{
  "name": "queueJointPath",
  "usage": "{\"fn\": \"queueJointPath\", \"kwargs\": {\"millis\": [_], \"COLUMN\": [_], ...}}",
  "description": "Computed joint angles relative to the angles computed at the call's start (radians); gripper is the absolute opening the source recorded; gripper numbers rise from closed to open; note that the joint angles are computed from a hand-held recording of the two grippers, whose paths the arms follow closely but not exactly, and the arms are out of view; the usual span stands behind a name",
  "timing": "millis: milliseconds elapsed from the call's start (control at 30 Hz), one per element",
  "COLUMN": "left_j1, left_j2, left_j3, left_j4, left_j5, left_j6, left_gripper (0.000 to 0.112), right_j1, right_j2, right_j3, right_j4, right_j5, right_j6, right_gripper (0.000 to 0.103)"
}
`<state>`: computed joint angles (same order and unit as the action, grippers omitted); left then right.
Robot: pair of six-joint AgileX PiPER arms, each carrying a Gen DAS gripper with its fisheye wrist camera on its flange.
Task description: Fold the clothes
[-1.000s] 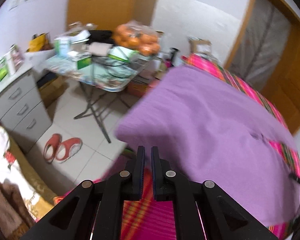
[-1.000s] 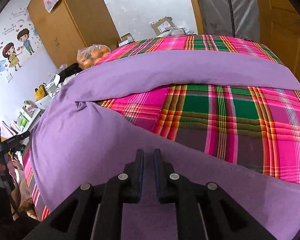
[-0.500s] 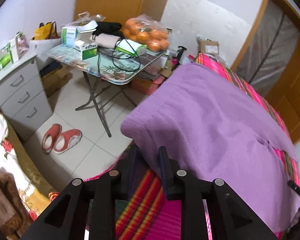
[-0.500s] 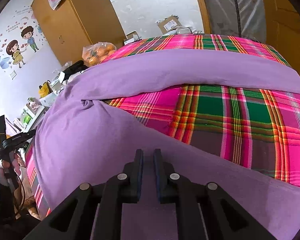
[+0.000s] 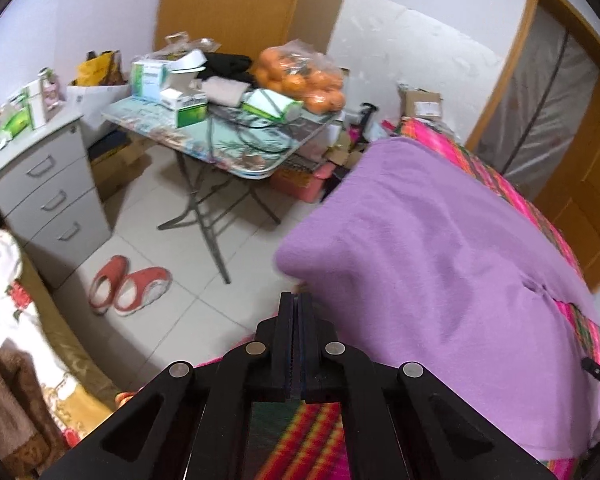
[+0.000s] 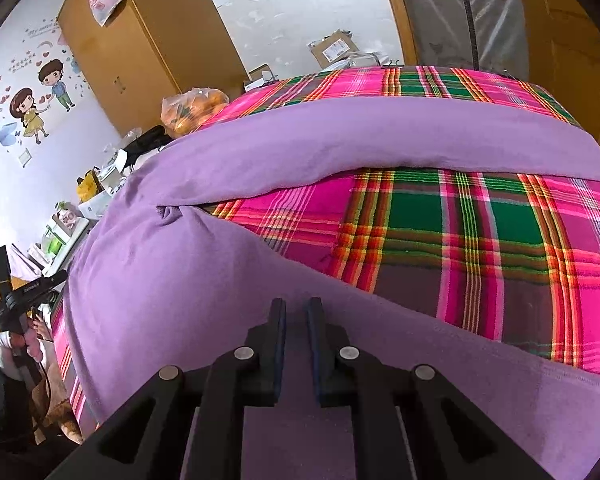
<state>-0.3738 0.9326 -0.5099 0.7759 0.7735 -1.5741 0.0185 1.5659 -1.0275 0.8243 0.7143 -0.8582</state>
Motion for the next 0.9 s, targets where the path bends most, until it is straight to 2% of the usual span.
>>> {"fn": "queueJointPath", "kwargs": {"millis": [67,167,233,367,600,733,767,900], "left_j1": [0.003,-0.064,-0.105,-0.124,-0.077,-0.015,-0.013,0.027], "left_j2": [-0.014,-0.031,-0.022,0.079,0.336,0.482,0.494,0.514], "left_j3": [-0.001,-0.024,-0.049,-0.108,-0.283,-0.376,-0.381,-0.408], "left_j4": [-0.005,0.034,0.057,0.058,-0.045,-0.189,-0.166,-0.243], "left_j5": [0.013,0.069,0.061,-0.038,-0.208,-0.267,-0.277,-0.294], "left_j6": [0.001,-0.033,-0.043,-0.001,0.228,0.429,0.416,0.514], "left_gripper": [0.001,0.002,0.003,0.004,0.006,0.006,0.007,0.007], "right_j1": [0.007,0.012,0.015,0.022,0.043,0.044,0.045,0.047], "right_j2": [0.000,-0.002,-0.002,-0.002,-0.016,-0.013,-0.012,-0.010], "right_j3": [-0.003,-0.002,-0.003,-0.004,0.001,-0.002,-0.003,-0.014], "right_j4": [-0.011,-0.020,-0.024,-0.028,-0.033,-0.025,-0.023,-0.012], "right_j5": [-0.006,-0.012,-0.015,-0.027,-0.046,-0.043,-0.043,-0.037], "right_j6": [0.010,0.021,0.027,0.034,0.026,0.024,0.024,0.013], "right_gripper": [0.011,0.011,0.011,0.011,0.011,0.011,0.011,0.011]}}
